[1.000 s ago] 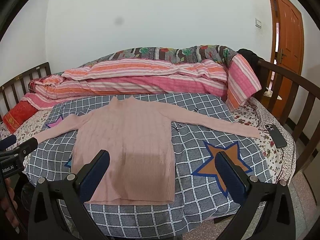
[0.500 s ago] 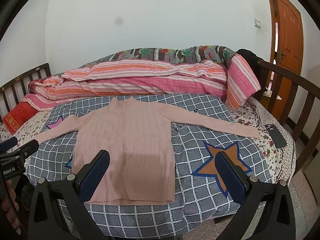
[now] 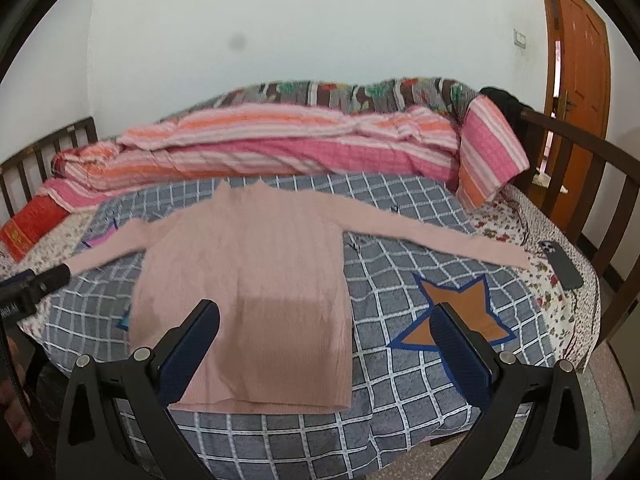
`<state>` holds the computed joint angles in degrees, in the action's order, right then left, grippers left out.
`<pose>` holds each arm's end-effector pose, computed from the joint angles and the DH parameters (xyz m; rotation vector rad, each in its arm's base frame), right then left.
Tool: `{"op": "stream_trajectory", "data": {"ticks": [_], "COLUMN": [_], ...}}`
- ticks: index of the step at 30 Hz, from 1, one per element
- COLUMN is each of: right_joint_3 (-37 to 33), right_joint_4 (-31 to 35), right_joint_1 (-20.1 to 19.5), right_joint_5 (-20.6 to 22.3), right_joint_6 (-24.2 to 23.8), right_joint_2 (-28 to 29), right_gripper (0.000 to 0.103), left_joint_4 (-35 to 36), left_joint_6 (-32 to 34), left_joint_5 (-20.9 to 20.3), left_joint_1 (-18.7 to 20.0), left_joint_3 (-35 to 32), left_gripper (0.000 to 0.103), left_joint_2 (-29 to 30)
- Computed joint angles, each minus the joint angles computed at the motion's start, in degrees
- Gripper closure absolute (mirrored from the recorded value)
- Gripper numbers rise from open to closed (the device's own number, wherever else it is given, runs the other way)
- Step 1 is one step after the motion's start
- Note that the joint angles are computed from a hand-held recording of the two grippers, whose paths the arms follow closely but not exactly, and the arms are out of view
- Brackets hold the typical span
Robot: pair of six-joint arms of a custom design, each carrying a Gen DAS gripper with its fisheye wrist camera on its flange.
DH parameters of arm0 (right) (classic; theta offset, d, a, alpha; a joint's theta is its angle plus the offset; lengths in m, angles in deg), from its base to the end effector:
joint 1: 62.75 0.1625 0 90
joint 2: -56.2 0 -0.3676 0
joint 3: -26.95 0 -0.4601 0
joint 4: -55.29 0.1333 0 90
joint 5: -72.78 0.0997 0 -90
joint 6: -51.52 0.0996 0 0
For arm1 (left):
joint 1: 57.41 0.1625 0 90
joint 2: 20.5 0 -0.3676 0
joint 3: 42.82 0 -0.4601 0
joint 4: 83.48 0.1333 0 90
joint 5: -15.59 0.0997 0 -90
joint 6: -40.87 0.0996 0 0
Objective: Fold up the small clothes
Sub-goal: 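Reach the left gripper to the pink sweater sleeve and grasp its cuff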
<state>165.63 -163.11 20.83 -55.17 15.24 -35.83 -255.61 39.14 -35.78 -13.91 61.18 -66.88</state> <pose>0.0274 -0.4004 0.2827 -0.0528 -1.8403 1.2015 -0.3173 -0.5706 0.0106 0.7947 2.4411 -0.8741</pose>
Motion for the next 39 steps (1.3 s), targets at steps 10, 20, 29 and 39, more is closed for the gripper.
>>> {"op": "stream_trajectory", "data": {"ticks": [10,20,29,39], "right_joint_3": [-4.05,-8.6,-11.71,-13.83], "right_joint_4": [5.76,10.1,13.01,9.6], "right_joint_1": [-10.25,-13.55,-14.11,-14.11], "right_joint_5": [10.76,14.4,15.02,11.55], "right_joint_6": [4.51,5.25,8.13,4.6], "right_joint_2": [5.7,9.48,10.44,12.21], "right_gripper": [0.001,0.001,0.001,0.001], "left_joint_4": [1.6,-3.22,-2.54,-7.73], "left_joint_6": [-7.89,-8.42,-14.95,-12.14], "left_joint_5": [-9.1,-10.99,-11.88,-1.26], "left_joint_1": [12.39,21.3,26.37,26.07], "left_joint_3": [-6.35,-14.31,-24.21,-31.41], "left_gripper": [0.004,0.023,0.044,0.081], "left_joint_2": [4.83,7.12,11.87,17.59]}}
